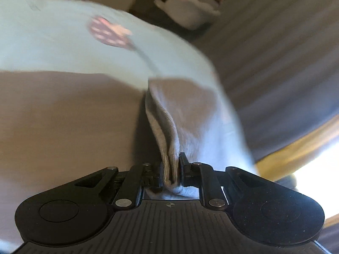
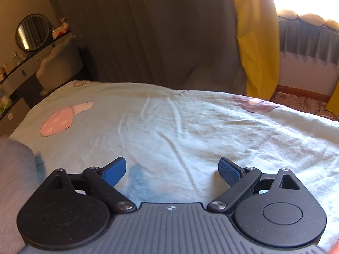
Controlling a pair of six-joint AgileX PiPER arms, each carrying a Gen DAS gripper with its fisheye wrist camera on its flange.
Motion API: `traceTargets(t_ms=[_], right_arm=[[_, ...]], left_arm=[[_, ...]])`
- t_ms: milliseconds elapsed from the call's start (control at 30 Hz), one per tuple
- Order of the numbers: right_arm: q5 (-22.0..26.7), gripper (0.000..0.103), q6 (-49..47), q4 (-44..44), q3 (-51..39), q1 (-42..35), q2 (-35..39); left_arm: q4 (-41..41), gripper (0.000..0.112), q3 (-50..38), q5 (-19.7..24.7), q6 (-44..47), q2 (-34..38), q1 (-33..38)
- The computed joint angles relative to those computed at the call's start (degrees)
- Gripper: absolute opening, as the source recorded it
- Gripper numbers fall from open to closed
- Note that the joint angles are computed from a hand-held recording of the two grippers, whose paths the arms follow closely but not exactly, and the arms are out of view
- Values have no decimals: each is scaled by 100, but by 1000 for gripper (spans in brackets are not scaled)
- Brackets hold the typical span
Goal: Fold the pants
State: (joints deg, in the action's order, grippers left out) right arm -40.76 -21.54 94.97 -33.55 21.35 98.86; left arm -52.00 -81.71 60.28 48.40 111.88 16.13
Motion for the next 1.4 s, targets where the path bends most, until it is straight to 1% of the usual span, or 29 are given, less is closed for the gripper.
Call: traceTargets(t_ms=[33, 100, 167, 200, 233, 300, 367, 433, 467, 500, 533, 567, 600, 633, 733, 800, 833, 867, 933, 967, 1000, 1033, 1067, 1133, 1167, 1200, 1267, 1300, 1400], right_arm=[[-3, 94, -115, 52, -39, 26, -2], [24, 94, -250, 14, -69, 91, -41], [18, 94, -523, 101, -147, 183, -66], [-35, 94, -678, 193, -189, 247, -88], [-79, 94, -758, 206, -208, 304, -108], [-187, 94, -884, 250, -230, 417, -154], [-258, 94, -908, 279, -219, 482, -198], [-251, 94, -898, 323, -204, 477, -215], [-221, 94, -861, 325, -190, 450, -217], [-219, 94, -821, 330, -188, 440, -197], [-211, 94, -802, 329, -190, 420, -180], [-194, 94, -780, 297, -204, 399, -147], [-182, 94, -752, 233, -218, 395, -110], [-189, 94, -748, 162, -243, 407, -72], [-238, 94, -762, -63, -299, 488, 7], [-221, 94, -841, -157, -345, 527, 44], [-239, 94, -910, -156, -377, 556, 62], [-244, 94, -935, -186, -388, 578, 64], [-261, 94, -975, -234, -405, 620, 64], [-290, 94, -1058, -202, -438, 648, 75], [-302, 94, -1107, -182, -461, 677, 79], [-314, 94, -1148, -182, -472, 703, 74], [-343, 94, -1200, -189, -486, 740, 74], [-385, 94, -1284, -209, -505, 811, 58], [-439, 94, -1345, -219, -519, 875, 47], [-494, 94, -1347, -293, -502, 947, 17], [-494, 93, -1319, -539, -430, 1090, -109], [-478, 91, -1307, -652, -409, 1185, -174], [-244, 76, -864, -1461, -195, 1380, -429]], left_arm=[[258, 32, 59, -64, 1, -33, 46], [442, 36, 93, -91, -6, 32, 221], [201, 42, -71, -58, 3, 226, 290], [3, 54, -186, -69, 65, 366, 285], [-189, 63, -187, -245, 94, 430, 235], [-378, 69, -385, -415, 192, 692, 165], [-35, 69, -840, -547, -304, 1075, -140], [215, 66, -1362, -278, -767, 1536, -228], [20, 66, -1589, -113, -834, 1773, -211], [-91, 54, -1735, -63, -1027, 1901, -207], [-208, 31, -1903, 37, -1237, 2030, -189], [-311, 29, -2214, 334, -1463, 2251, -157], [-403, 26, -2337, 486, -1621, 2347, -136], [-490, 24, -2230, 447, -1550, 2285, -126], [-970, 18, -1136, -60, -284, 1426, -84], [-1241, 14, -658, -68, 397, 975, 48], [-1275, 10, -420, -174, 691, 724, 137], [-1216, 9, -216, -357, 893, 483, 203], [-1131, 5, 232, -1029, 1261, 40, 233], [-1239, 5, 501, -1395, 1651, -173, 276], [-1263, 5, 658, -1654, 1812, -299, 294], [-1155, 10, 679, -1790, 1744, -321, 315], [-968, 12, 568, -1706, 1447, -222, 379], [-619, 19, 134, -1066, 721, 148, 551], [-572, 20, -9, -841, 478, 332, 598], [-551, 21, 78, -718, 432, 341, 649], [-531, 30, 214, -671, 394, 387, 607], [-572, 37, 241, -555, 414, 407, 612], [-811, 54, 392, -151, 583, 465, 720]])
